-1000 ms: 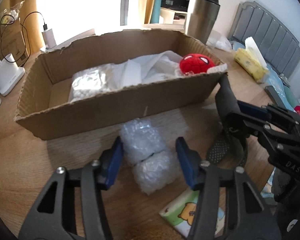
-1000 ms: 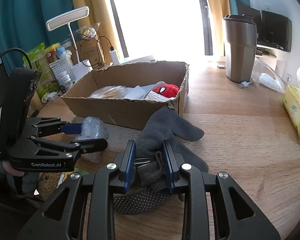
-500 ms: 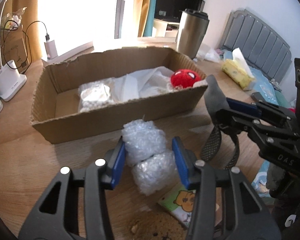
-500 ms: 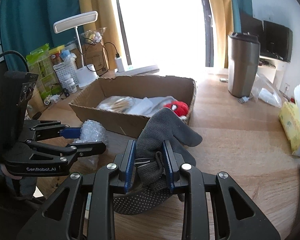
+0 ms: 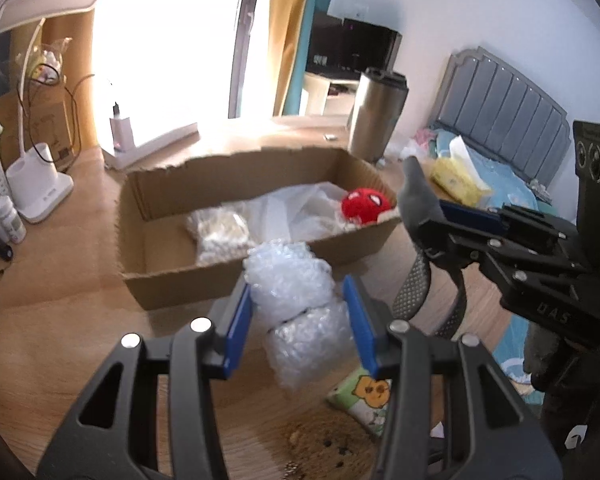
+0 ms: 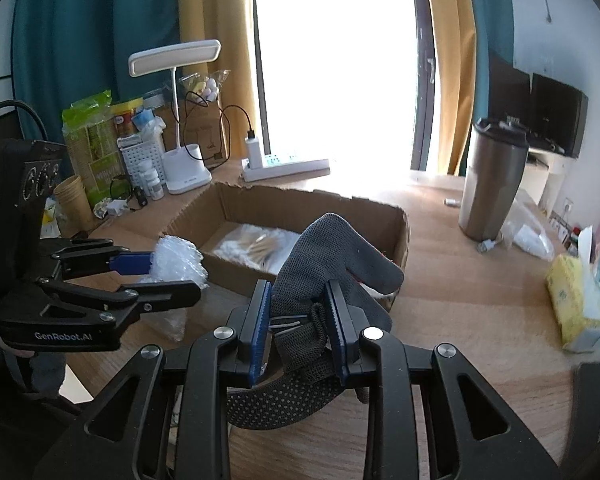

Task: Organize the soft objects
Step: 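Carry the bubble wrap with the left tool while the right tool carries the glove over the box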

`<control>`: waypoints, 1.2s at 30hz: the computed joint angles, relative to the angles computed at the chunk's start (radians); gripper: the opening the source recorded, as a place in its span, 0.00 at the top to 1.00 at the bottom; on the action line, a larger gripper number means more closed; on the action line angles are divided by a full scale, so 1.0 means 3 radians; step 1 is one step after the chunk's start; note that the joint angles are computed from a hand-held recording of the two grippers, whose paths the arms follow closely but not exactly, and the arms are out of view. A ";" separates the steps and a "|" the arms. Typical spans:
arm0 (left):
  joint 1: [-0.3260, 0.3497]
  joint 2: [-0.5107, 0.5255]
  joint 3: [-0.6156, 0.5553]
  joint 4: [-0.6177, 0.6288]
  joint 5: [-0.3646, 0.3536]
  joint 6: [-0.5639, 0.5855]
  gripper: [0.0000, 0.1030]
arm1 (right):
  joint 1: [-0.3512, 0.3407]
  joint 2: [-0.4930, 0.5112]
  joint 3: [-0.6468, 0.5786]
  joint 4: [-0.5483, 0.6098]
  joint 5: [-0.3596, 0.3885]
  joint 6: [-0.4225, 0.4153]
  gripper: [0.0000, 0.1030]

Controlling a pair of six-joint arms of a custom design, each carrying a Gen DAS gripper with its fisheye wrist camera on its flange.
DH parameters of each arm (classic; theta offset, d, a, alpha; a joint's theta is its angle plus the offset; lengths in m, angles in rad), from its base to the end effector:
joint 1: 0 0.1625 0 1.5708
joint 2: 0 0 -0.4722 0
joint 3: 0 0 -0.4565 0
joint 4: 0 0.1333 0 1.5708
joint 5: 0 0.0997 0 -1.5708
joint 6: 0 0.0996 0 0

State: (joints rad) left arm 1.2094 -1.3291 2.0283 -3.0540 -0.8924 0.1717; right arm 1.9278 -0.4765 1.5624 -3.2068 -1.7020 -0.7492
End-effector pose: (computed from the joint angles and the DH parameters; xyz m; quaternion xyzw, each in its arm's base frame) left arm -0.0247 -0.6190 0.3427 0.1069 0.8742 -0.3878 0.2720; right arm 0.3814 -0.6785 -0.0568 0.4893 -0.8265 0.2535 0.1147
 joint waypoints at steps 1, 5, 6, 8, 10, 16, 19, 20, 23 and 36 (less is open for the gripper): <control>-0.0004 -0.0013 0.0004 -0.0015 0.0006 0.0011 0.55 | 0.0013 0.0001 -0.0005 -0.0009 -0.0004 -0.0007 0.72; -0.0009 -0.0084 0.0015 -0.0064 0.0017 0.0049 0.55 | 0.0056 0.0008 -0.0035 -0.0037 -0.0008 -0.0032 0.72; -0.0010 -0.0099 0.0018 -0.0077 0.0024 0.0056 0.55 | 0.0065 0.0013 -0.0047 -0.0039 -0.0009 -0.0036 0.72; -0.0008 -0.0126 0.0016 -0.0103 0.0041 0.0070 0.55 | 0.0082 0.0023 -0.0070 -0.0043 -0.0013 -0.0043 0.72; -0.0001 -0.0147 0.0007 -0.0129 0.0043 0.0099 0.55 | 0.0100 0.0033 -0.0100 -0.0040 -0.0015 -0.0046 0.72; 0.0018 -0.0196 -0.0024 -0.0224 0.0033 0.0199 0.55 | 0.0152 0.0081 -0.0230 0.0025 -0.0004 -0.0090 0.72; 0.0023 -0.0198 -0.0056 -0.0255 0.0030 0.0237 0.55 | 0.0173 0.0110 -0.0299 0.0067 0.0003 -0.0119 0.72; 0.0025 -0.0197 -0.0064 -0.0267 0.0032 0.0248 0.55 | 0.0178 0.0119 -0.0318 0.0076 0.0008 -0.0122 0.72; 0.0033 -0.0191 -0.0098 -0.0298 0.0038 0.0291 0.55 | 0.0186 0.0148 -0.0387 0.0114 0.0024 -0.0132 0.72; 0.0146 -0.0091 -0.0312 -0.0377 0.0022 0.0417 0.55 | 0.0192 0.0306 -0.0750 0.0281 0.0010 -0.0166 0.72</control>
State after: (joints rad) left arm 1.2532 -1.3565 1.9347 -3.1671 -0.8858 0.2968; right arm 1.9853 -0.3847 1.3374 -3.1224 -1.6989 -0.7991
